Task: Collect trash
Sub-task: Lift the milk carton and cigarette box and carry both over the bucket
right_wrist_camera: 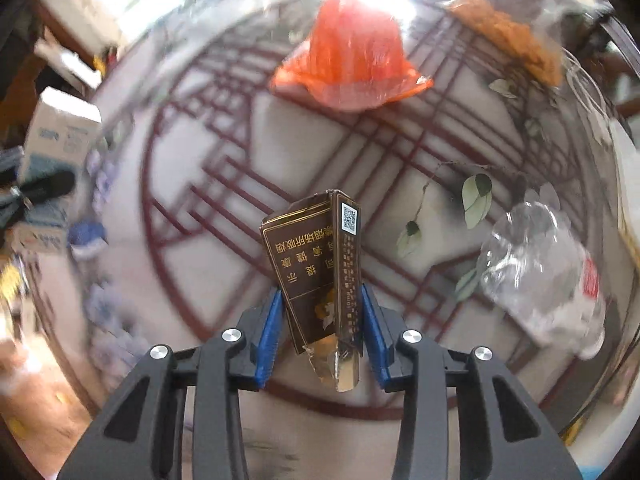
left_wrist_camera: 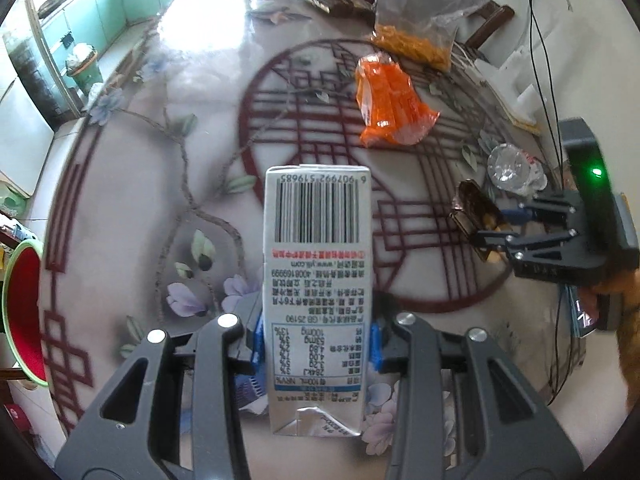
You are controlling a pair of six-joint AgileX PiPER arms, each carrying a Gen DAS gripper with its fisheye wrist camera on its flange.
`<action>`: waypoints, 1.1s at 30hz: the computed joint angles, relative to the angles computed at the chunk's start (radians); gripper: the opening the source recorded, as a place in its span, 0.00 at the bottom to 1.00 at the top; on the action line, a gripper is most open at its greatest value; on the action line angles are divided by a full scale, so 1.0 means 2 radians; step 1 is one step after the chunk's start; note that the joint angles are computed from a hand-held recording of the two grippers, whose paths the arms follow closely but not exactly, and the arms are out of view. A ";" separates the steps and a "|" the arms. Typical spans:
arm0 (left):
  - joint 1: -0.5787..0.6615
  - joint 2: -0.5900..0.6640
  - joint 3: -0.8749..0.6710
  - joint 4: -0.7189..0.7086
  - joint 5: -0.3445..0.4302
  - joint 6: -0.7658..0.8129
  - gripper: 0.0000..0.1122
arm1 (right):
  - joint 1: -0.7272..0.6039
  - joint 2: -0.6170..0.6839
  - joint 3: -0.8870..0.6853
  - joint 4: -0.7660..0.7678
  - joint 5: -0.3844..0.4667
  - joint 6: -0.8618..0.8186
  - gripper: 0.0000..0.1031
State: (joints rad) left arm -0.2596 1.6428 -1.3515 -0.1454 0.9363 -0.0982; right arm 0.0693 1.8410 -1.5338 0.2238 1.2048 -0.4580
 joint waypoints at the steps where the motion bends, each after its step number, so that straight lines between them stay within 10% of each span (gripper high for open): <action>1: 0.004 -0.009 0.003 0.002 0.001 0.000 0.32 | 0.001 -0.019 0.015 0.011 -0.011 0.016 0.35; 13: 0.064 -0.081 0.046 -0.001 0.001 0.031 0.32 | 0.109 -0.121 0.031 -0.043 -0.088 0.289 0.36; 33: 0.352 -0.113 0.068 -0.152 0.074 0.364 0.32 | 0.362 -0.013 -0.164 -0.248 -0.013 0.571 0.37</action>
